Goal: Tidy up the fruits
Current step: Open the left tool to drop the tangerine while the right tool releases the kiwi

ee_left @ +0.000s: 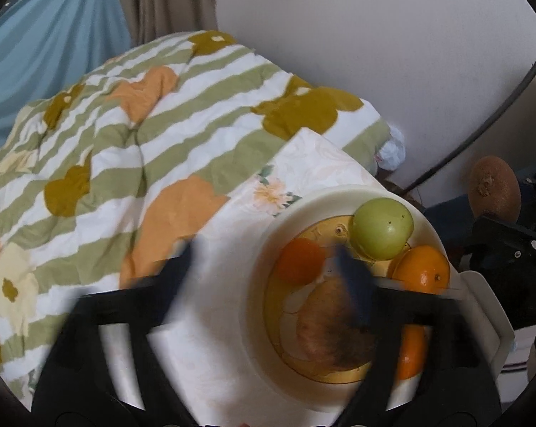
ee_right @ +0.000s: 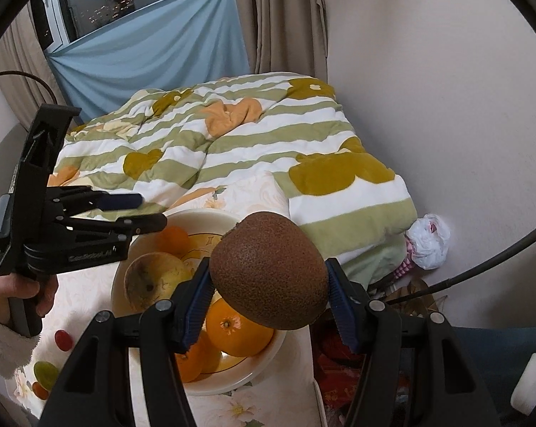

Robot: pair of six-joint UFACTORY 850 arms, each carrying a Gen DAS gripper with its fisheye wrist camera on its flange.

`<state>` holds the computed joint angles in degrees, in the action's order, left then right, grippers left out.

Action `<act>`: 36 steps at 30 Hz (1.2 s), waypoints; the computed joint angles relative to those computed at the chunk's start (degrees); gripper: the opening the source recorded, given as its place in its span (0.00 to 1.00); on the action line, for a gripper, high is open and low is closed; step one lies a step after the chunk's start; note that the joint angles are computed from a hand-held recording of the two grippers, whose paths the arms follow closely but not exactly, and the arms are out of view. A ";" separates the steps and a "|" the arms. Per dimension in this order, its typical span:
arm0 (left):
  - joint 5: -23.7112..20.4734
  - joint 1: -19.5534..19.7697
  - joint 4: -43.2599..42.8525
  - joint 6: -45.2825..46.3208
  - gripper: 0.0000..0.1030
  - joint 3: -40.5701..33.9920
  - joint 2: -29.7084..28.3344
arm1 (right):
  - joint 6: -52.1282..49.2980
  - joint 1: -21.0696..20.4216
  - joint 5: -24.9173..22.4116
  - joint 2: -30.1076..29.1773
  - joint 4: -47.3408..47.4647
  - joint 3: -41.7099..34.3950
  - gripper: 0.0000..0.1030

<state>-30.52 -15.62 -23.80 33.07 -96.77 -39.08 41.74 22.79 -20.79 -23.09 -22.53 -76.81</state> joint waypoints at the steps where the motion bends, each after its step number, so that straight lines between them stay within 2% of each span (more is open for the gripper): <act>1: 1.00 0.32 -1.96 1.53 1.00 0.98 0.76 | 0.10 0.07 -0.05 0.02 -0.05 -0.01 0.55; 13: 3.13 3.74 -0.92 -3.48 1.00 8.53 7.80 | -7.27 0.74 0.35 -1.61 5.10 -2.29 0.55; 19: 4.95 5.14 2.70 -10.06 1.00 14.01 11.74 | -11.23 1.29 1.42 -3.44 9.87 -3.08 0.55; 22: 4.91 5.85 3.16 -12.54 1.00 16.40 13.36 | -15.74 1.04 3.11 -4.13 16.64 -2.75 0.55; 29: 5.44 6.60 4.57 -16.72 1.00 21.81 16.95 | -12.55 1.48 6.18 -4.64 15.29 -1.37 0.55; 32: 5.80 6.63 5.30 -18.21 1.00 23.47 18.05 | -14.95 1.32 7.22 -4.46 18.00 -0.82 0.56; 34: 6.01 6.67 5.42 -19.13 1.00 24.54 18.83 | -16.88 1.22 9.44 -3.81 20.17 0.29 0.65; 36: 6.58 6.63 6.19 -20.77 1.00 25.73 19.77 | -17.56 1.25 10.56 -3.42 20.19 0.87 0.81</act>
<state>-23.94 -8.99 -17.61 12.30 -71.04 -19.32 24.18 24.04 -10.23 -26.51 -2.34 -75.93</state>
